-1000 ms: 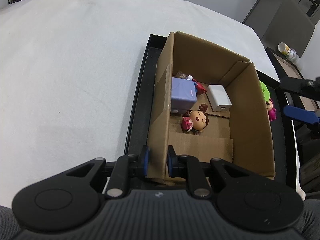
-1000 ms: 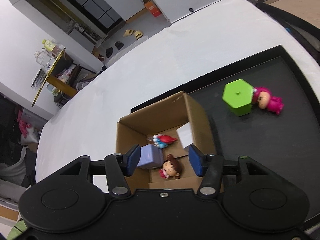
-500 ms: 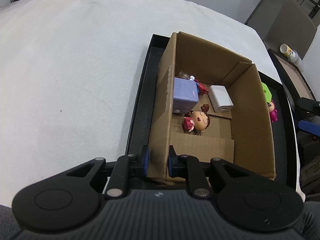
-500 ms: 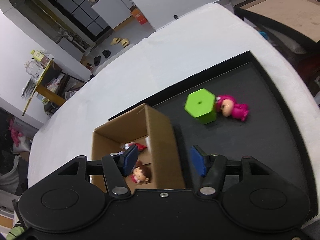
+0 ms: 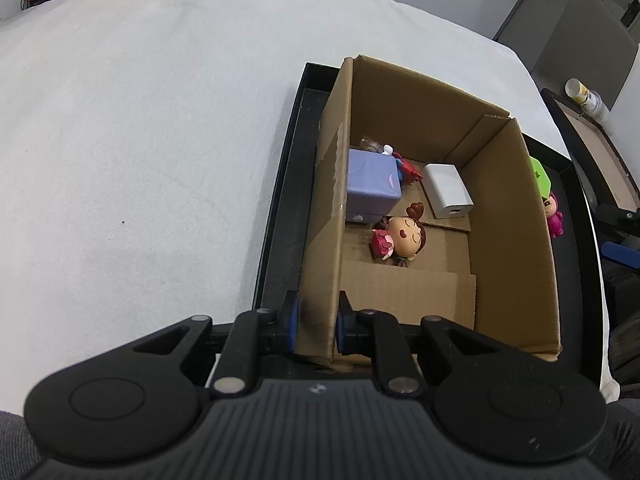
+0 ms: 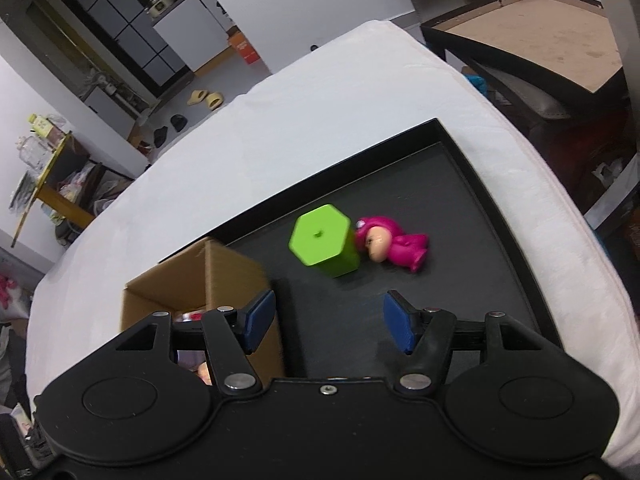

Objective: Organize rigid objects
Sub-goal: 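Move the right gripper back to the magenta hooded doll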

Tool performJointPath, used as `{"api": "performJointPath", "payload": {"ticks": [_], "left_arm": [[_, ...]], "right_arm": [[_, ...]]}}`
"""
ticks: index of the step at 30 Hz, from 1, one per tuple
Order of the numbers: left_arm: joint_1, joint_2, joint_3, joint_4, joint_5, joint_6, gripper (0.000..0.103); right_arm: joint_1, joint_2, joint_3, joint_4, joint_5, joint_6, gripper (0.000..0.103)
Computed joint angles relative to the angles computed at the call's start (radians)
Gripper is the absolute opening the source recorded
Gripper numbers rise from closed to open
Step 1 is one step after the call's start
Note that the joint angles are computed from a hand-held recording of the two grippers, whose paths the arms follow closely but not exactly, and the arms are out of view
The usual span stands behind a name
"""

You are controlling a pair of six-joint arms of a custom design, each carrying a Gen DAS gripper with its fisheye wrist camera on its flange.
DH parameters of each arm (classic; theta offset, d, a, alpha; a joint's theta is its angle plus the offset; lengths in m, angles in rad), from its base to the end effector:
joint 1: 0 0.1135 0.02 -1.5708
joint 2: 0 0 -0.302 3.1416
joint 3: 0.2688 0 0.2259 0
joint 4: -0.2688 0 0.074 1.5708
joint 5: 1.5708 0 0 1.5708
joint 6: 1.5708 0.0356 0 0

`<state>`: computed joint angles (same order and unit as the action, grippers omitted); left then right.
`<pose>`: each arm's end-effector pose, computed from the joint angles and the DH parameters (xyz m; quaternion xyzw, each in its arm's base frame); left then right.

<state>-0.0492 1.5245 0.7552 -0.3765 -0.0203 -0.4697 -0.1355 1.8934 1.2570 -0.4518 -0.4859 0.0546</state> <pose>0.2491 -0.0115 0.2069 -0.2061 0.9555 -0.0445 0.2064 0.3743 -0.0343 0.2253 0.0322 0.9437 0.2240 0.2412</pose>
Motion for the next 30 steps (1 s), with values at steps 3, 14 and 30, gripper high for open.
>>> {"api": "performJointPath", "payload": {"ticks": [3, 14, 30], "left_arm": [[-0.004, 0.005, 0.002, 0.001, -0.003, -0.004, 0.017], [-0.014, 0.038, 0.018, -0.006, -0.019, -0.01, 0.017], [-0.024, 0.076, 0.037, -0.012, -0.031, -0.015, 0.017]], "right_arm": [[-0.006, 0.034, 0.015, 0.011, 0.017, -0.013, 0.06], [-0.013, 0.17, 0.105, 0.031, 0.075, -0.057, 0.06], [0.026, 0.312, 0.214, 0.042, 0.145, -0.086, 0.06]]}}
